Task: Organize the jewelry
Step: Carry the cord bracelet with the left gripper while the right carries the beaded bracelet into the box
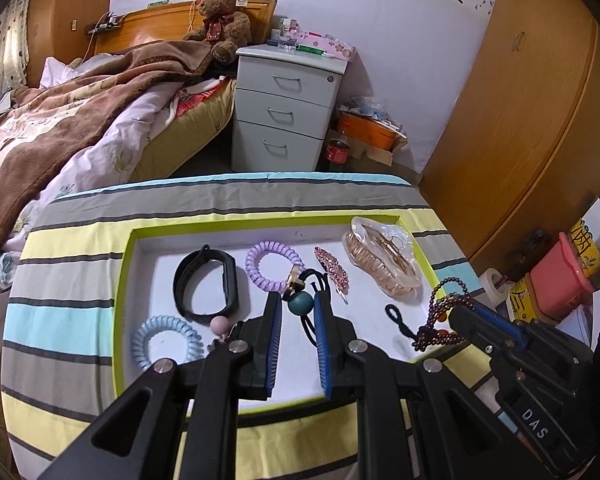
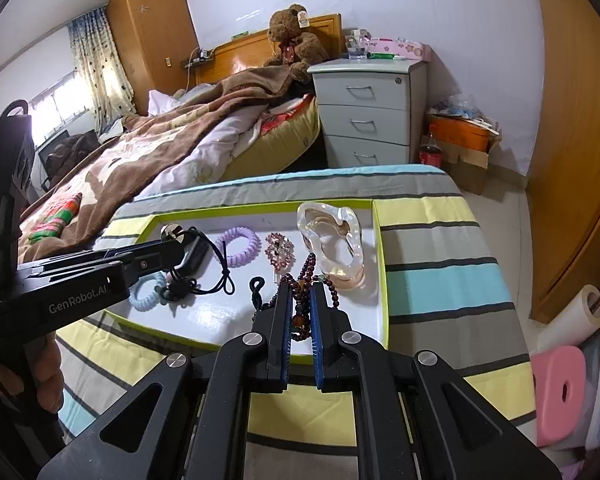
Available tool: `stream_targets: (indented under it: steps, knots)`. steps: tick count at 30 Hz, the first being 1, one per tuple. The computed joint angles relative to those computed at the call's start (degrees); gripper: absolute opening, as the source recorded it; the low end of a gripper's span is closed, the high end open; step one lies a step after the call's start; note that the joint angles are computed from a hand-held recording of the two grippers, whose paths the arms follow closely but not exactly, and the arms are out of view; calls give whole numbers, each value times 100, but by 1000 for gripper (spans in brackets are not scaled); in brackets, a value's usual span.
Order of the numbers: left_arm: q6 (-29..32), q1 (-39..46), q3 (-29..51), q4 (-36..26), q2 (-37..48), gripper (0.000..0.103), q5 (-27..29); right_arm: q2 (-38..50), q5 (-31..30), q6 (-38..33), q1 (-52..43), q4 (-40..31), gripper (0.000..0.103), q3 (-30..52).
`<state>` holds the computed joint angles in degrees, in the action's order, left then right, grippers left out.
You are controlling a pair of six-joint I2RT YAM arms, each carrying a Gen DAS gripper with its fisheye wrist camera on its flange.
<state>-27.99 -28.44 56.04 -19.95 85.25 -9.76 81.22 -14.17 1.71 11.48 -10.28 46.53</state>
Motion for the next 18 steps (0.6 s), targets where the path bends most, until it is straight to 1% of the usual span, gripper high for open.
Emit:
stream_targets:
  steps: [10, 18]
  knots:
    - [3, 174, 151, 167, 548, 17, 225, 402, 93, -5, 58, 106, 9, 68]
    - [-18, 223, 219, 192, 810, 17, 276, 546, 133, -49, -16, 120, 9, 59]
